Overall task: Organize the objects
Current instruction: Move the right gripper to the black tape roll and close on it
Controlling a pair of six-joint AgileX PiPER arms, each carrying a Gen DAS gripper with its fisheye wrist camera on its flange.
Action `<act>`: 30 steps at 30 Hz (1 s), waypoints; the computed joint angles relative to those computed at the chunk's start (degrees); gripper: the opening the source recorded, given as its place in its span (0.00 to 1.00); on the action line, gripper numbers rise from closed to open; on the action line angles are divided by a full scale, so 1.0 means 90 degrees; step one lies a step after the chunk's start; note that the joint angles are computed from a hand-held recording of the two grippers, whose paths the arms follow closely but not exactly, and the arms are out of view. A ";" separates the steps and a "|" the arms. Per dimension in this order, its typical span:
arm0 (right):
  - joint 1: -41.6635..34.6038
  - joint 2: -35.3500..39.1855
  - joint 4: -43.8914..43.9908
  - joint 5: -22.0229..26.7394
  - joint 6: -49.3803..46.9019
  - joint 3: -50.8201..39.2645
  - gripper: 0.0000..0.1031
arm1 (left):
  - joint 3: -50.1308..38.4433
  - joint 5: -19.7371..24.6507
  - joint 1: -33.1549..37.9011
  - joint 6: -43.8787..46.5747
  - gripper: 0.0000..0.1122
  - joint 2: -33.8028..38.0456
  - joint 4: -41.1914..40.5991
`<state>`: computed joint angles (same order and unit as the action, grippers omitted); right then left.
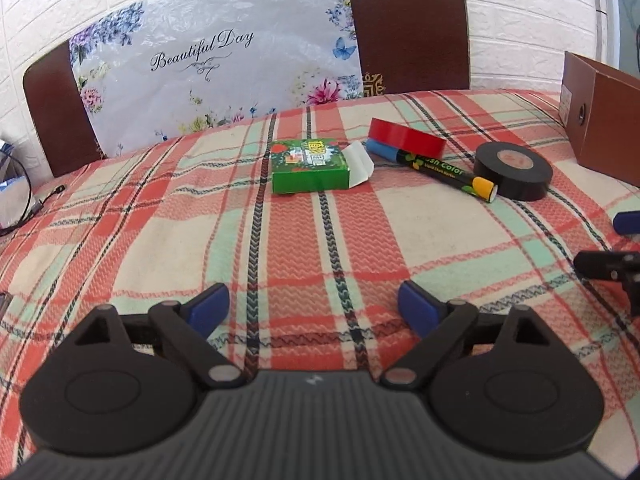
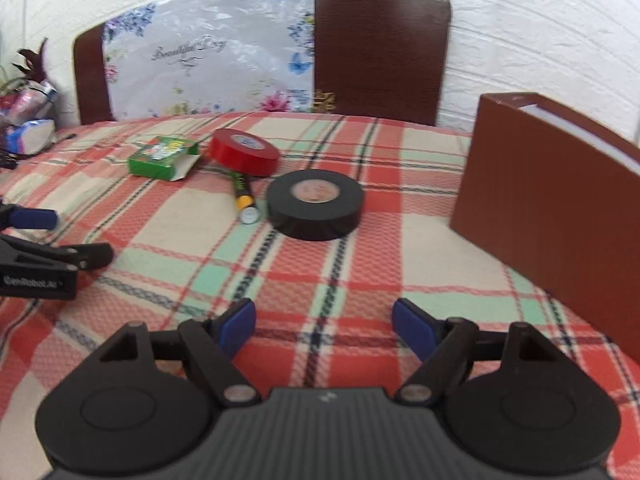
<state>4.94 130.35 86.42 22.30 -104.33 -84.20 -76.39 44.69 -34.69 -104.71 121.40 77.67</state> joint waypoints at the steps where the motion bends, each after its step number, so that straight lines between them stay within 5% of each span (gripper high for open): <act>1: -0.0081 0.0073 -0.0326 0.0266 0.0317 -0.0132 0.87 | -0.0061 -0.0029 0.0054 0.0023 0.91 0.0015 -0.0156; 3: -0.0174 0.0210 -0.0821 0.0724 0.0765 -0.0396 0.99 | -0.0105 -0.0226 0.0205 -0.0036 0.92 -0.0003 -0.0393; 8: -0.0392 0.0371 -0.0719 0.1533 0.0745 -0.0584 0.99 | -0.0574 0.0412 -0.0032 0.0437 0.92 0.0292 -0.0691; 15: -0.0604 0.0673 -0.0868 0.2595 0.1027 -0.1082 0.97 | -0.0792 0.0611 -0.0032 0.0633 0.92 0.0394 -0.0912; 30: -0.0543 0.0741 -0.0805 0.2276 0.1522 -0.1199 0.97 | -0.0289 0.0145 0.0082 -0.0190 0.92 0.0169 -0.0407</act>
<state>0.05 137.02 79.18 42.78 -90.64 -94.99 -78.99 46.00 -33.95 -106.42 122.91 74.01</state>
